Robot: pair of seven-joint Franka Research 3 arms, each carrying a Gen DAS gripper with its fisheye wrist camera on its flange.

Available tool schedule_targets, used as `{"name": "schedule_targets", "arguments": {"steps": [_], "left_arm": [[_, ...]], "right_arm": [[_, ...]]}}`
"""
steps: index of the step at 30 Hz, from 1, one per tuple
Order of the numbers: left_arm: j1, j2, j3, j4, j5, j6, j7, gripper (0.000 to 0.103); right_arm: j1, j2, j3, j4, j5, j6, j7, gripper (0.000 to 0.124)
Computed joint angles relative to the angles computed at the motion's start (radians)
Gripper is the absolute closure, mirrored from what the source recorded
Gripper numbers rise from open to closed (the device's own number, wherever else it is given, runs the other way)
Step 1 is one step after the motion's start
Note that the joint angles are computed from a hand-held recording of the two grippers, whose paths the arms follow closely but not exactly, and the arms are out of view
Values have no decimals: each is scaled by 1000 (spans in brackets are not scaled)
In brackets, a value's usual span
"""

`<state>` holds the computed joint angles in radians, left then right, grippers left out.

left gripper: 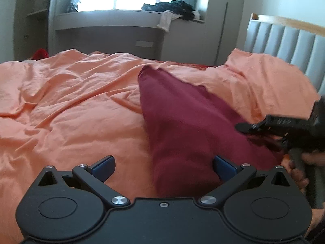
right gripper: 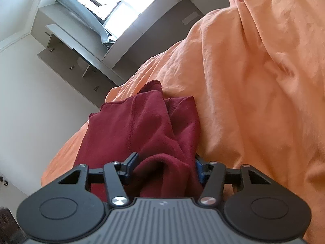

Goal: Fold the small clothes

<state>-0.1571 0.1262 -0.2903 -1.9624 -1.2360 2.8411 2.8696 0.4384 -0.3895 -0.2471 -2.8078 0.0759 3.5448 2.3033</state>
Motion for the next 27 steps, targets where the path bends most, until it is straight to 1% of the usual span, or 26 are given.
{"name": "schedule_targets", "arguments": {"steps": [2, 3, 6, 9, 10, 11, 12, 13, 15, 17, 19, 21, 23, 27], "left_arm": [[18, 9, 7, 30, -32, -63, 6, 1], [23, 20, 12, 51, -27, -87, -16, 1], [38, 81, 17, 136, 32, -162, -96, 1], [56, 166, 10, 236, 153, -244, -187, 1], [58, 192, 8, 265, 198, -259, -227, 1], [68, 214, 0, 284, 214, -274, -245, 0], [90, 227, -19, 292, 193, -285, -229, 0], [114, 232, -42, 287, 158, -287, -197, 0], [142, 228, -72, 265, 106, -274, -122, 0], [147, 222, -82, 248, 75, -248, -73, 0], [147, 220, -82, 245, 61, -244, -69, 0], [145, 223, -80, 248, 56, -244, -72, 0], [147, 221, -82, 243, 40, -239, -56, 0], [152, 220, -82, 238, -4, -247, -16, 0]], "right_arm": [[2, -2, -5, -4, -6, 6, -1, 66], [3, -1, -5, -5, -7, 11, 2, 66], [6, -3, -12, -15, -17, 23, 16, 65], [0, -7, -12, -21, -26, 24, 18, 65], [-1, -9, -13, -24, -30, 25, 17, 65], [-3, -10, -12, -26, -32, 26, 16, 65], [-2, -9, -13, -27, -34, 31, 18, 65], [-1, -7, -17, -30, -39, 37, 20, 63], [0, -5, -20, -32, -45, 47, 31, 61], [-5, -7, -17, -32, -51, 45, 37, 60], [-11, -12, -10, -31, -51, 36, 36, 59], [9, -13, -39, -32, -66, 43, 54, 56], [43, -10, -91, -32, -106, 58, 90, 53], [71, 2, -146, -27, -167, 79, 154, 48]]}}
